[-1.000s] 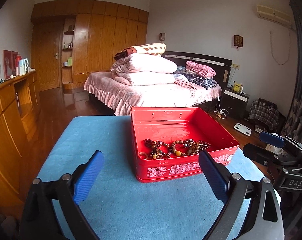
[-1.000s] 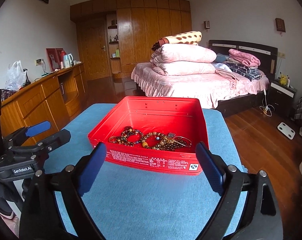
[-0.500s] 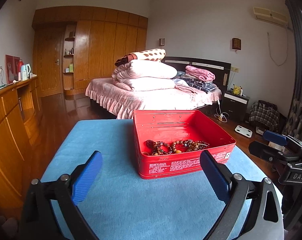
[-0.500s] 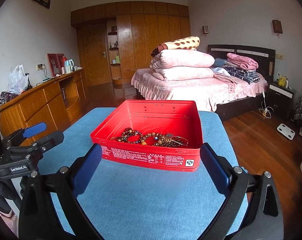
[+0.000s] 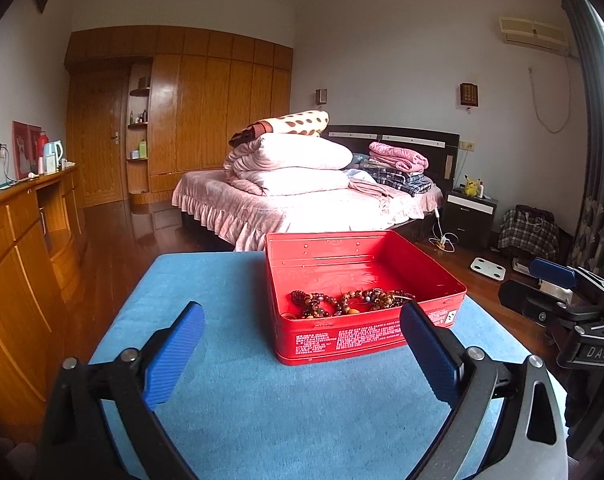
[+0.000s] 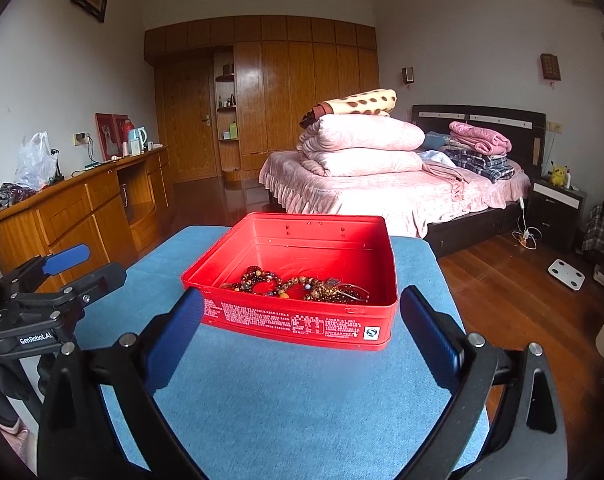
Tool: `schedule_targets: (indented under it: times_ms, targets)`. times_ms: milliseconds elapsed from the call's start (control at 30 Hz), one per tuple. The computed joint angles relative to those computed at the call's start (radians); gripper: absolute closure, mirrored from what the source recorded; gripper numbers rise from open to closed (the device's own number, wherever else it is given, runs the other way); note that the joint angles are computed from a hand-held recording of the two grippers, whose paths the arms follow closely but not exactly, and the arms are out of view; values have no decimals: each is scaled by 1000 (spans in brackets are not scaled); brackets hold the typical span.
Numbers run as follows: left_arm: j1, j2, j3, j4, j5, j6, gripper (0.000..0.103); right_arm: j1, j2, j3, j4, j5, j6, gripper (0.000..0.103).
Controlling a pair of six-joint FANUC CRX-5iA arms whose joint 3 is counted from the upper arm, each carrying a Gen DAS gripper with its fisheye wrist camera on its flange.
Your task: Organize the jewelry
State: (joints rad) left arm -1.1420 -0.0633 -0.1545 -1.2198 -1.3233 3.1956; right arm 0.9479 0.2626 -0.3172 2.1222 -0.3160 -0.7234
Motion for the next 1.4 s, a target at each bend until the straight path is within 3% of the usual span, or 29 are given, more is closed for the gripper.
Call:
schedule_targets:
  times_ms: [400, 733, 1400]
  targets:
    - [-79, 18, 2, -102, -79, 50, 7, -41, -35, -27, 354, -90, -251, 8]
    - [-124, 40, 5, -174, -160, 93, 7, -43, -35, -29, 343, -93, -260, 8]
    - [-136, 56, 14, -194, -185, 91, 7, -46, -33, -25, 356, -90, -266, 8]
